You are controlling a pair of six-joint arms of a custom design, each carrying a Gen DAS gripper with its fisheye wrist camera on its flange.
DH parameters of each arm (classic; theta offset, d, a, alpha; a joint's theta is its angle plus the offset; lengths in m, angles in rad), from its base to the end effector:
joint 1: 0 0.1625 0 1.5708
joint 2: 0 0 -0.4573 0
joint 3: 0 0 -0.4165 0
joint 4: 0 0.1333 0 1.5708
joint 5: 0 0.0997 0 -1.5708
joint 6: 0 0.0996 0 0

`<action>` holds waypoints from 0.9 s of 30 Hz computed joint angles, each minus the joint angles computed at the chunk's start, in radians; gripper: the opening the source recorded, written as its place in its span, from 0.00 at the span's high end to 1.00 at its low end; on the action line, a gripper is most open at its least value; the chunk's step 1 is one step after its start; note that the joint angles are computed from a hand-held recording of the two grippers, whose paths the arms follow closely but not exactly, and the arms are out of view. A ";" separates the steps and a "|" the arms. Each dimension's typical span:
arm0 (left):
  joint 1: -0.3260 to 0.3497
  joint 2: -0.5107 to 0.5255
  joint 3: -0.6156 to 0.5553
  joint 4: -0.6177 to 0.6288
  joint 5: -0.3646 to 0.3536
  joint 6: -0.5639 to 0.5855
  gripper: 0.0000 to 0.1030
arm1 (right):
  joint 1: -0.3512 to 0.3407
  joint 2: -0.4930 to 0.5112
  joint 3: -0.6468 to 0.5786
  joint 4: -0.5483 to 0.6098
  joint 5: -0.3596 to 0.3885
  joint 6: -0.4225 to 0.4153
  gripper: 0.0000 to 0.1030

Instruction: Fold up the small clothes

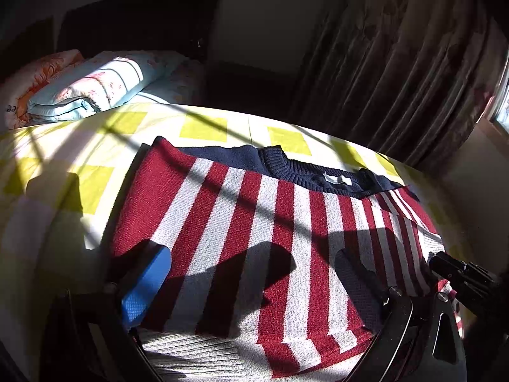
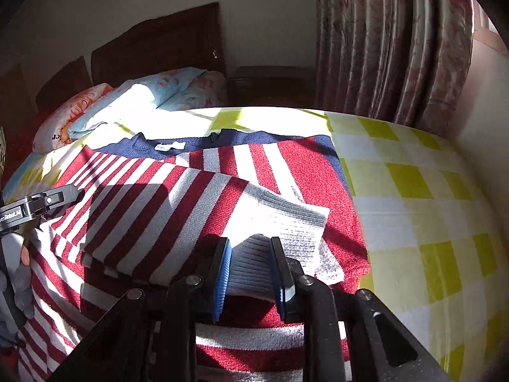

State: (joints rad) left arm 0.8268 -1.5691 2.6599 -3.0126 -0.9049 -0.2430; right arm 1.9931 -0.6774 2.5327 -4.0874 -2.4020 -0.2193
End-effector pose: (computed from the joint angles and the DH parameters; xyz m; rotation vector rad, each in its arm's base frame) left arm -0.0691 -0.3627 0.2111 0.4889 2.5524 -0.8300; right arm 0.2018 -0.3033 0.0576 0.3846 -2.2343 0.8657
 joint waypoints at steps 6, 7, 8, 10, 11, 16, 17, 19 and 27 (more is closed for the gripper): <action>0.001 -0.001 0.001 -0.003 -0.003 -0.002 0.00 | 0.027 -0.050 -0.062 0.099 0.033 -0.020 0.75; 0.001 -0.001 0.001 -0.003 -0.004 -0.001 0.00 | 0.024 -0.046 -0.084 0.132 0.057 -0.035 0.75; 0.001 -0.001 0.001 -0.003 -0.004 -0.001 0.00 | 0.020 -0.042 -0.107 0.168 0.074 -0.041 0.75; 0.003 -0.002 0.001 -0.006 -0.008 0.000 0.00 | 0.006 -0.037 -0.143 0.245 0.104 -0.034 0.75; 0.004 -0.002 0.000 -0.007 -0.009 0.001 0.00 | -0.002 -0.030 -0.153 0.257 0.115 -0.038 0.75; 0.010 -0.006 0.000 -0.015 -0.021 0.005 0.00 | -0.049 -0.014 -0.117 0.145 0.158 -0.107 0.79; 0.011 -0.008 0.001 -0.016 -0.022 0.002 0.00 | -0.068 -0.025 -0.098 0.123 0.196 -0.098 0.81; -0.017 -0.021 -0.001 0.033 0.020 -0.046 0.00 | -0.087 -0.039 -0.079 0.104 0.234 -0.072 0.81; -0.027 0.171 -0.147 0.086 0.016 0.034 0.00 | -0.096 -0.047 -0.080 0.117 0.254 -0.057 0.81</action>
State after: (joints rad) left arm 0.8001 -1.3978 2.5128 -2.9264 -0.8891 -0.2090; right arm 1.8967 -0.7244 2.4528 -3.9702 -2.1476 -0.2759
